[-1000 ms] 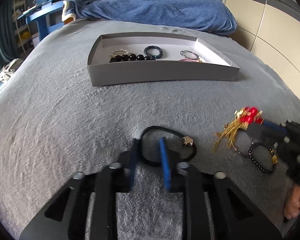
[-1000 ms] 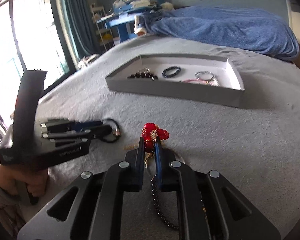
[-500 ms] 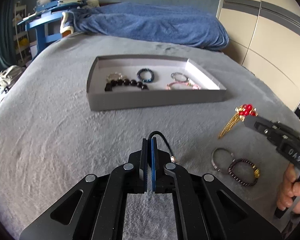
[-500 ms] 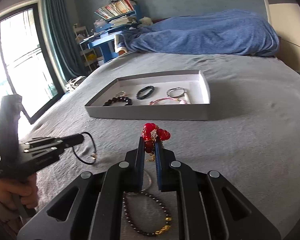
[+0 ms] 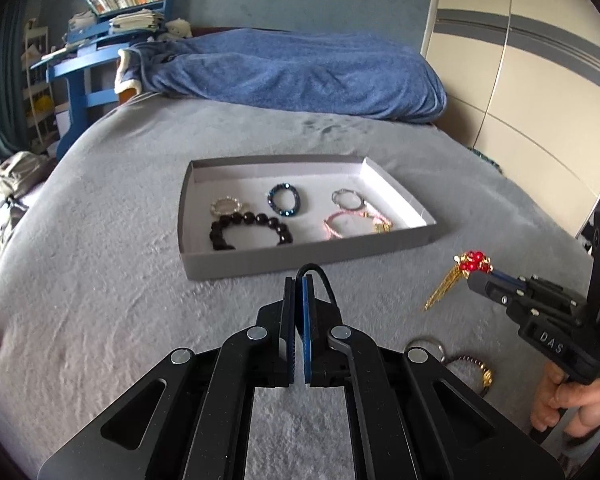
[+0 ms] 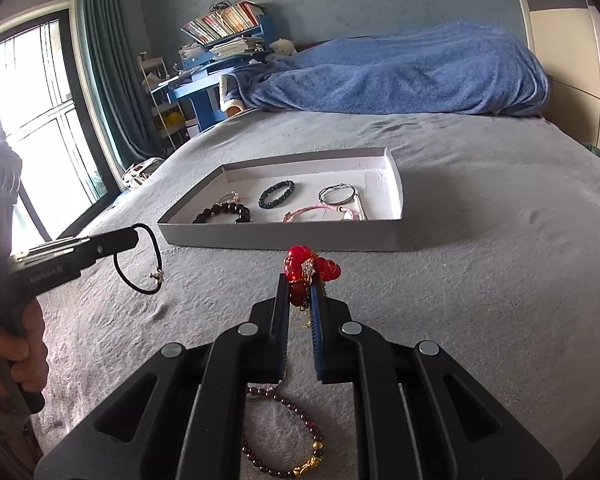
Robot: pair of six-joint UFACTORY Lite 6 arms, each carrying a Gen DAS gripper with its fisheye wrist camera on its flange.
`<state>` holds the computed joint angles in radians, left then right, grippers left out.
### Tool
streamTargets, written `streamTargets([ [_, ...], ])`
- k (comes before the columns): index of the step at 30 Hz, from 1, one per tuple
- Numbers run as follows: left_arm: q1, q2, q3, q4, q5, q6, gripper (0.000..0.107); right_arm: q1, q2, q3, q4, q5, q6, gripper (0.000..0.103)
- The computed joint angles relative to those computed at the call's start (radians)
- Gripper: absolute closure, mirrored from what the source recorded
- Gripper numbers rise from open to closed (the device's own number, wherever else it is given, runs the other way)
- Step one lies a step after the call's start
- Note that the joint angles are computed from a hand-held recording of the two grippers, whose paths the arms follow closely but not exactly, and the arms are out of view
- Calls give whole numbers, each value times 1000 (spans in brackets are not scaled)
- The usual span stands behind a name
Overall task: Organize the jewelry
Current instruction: 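Carry the hair tie and hairpin into the grey box and open both tools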
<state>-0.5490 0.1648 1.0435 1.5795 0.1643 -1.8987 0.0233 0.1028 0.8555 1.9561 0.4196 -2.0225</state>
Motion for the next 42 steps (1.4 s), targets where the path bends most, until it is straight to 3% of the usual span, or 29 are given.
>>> streamTargets([
  [9,42,26,71,-213,-29,243,104,-14,27,87,-112,12,100,93],
  [17,76,95,199,-494,-13,615,104,-24,80,199,-206,23,202,93],
  [22,121,153,288,-621,-21,780,104,-16,156,333,-288,12,274,93],
  [30,184,287,446,-959,-34,1114,104,-21,330,586,-471,21,460,93],
  [42,217,511,680,-1356,14,1496,104,-28,542,804,-686,25,701,93],
])
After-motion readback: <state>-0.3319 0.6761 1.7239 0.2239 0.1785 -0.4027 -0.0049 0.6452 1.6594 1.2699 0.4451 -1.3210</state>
